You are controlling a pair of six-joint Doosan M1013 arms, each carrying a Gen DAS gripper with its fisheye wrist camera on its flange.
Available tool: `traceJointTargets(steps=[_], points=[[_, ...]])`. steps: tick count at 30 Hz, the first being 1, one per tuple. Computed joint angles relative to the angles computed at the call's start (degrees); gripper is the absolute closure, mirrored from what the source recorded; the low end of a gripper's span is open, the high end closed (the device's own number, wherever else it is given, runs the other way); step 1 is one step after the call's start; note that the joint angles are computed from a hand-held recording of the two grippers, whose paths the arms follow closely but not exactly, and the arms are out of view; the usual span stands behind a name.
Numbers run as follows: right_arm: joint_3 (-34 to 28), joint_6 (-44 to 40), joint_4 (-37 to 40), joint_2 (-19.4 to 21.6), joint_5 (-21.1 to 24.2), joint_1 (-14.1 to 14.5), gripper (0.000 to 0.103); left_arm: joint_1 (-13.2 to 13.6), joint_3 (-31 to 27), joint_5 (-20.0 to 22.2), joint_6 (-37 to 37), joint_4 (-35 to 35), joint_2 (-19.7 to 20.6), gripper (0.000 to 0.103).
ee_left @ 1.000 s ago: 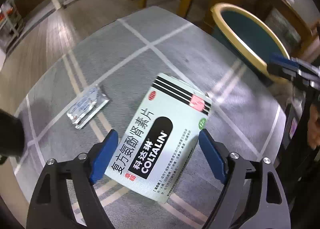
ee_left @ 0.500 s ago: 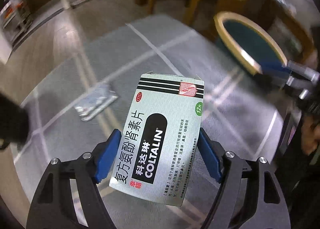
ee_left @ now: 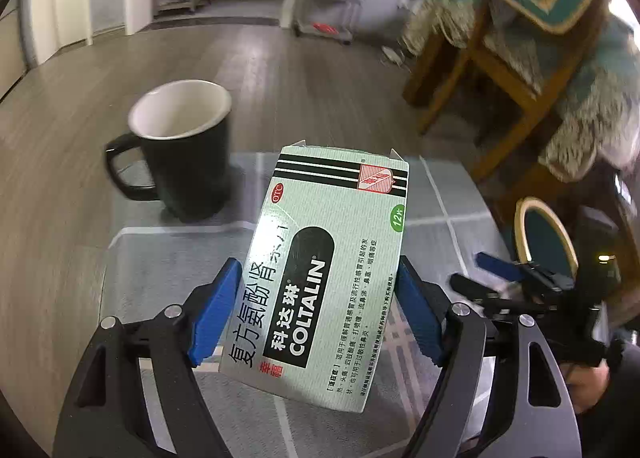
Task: Collect trash
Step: 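Grasp the COLTALIN medicine box with the left tool while the right tool grasps the silver blister pack, then carry the medicine box and blister pack over the bin and release both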
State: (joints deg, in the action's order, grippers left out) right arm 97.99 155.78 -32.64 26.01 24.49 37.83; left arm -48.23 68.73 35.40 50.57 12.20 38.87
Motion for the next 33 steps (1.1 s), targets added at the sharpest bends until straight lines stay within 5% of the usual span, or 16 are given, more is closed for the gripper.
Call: traceJointTargets(steps=[6,9,18,21,33], points=[[-7.77,-20.18,12.69,4.92,3.31,-0.86,0.037,0.45,2.29,-3.66,-4.07,0.18,-1.0,0.027],[-11.07,-23.53,15.71,7.13,6.74,-1.1,0.034,0.75,2.64,-4.38,-3.42,-0.9,-1.11,0.027],[-14.9,-11.08,7.87,10.3,13.03,0.5,0.03,0.99,2.77,-5.33,-5.43,-0.09,-0.83,0.027],[-14.92,-6.73,3.46,10.53,13.93,1.26,0.041,0.87,2.66,-5.25,-5.76,0.47,-0.71,0.027],[-5.43,0.61,-3.13,3.42,6.35,1.69,0.042,0.35,1.73,-4.65,-2.93,0.4,-0.17,0.027]])
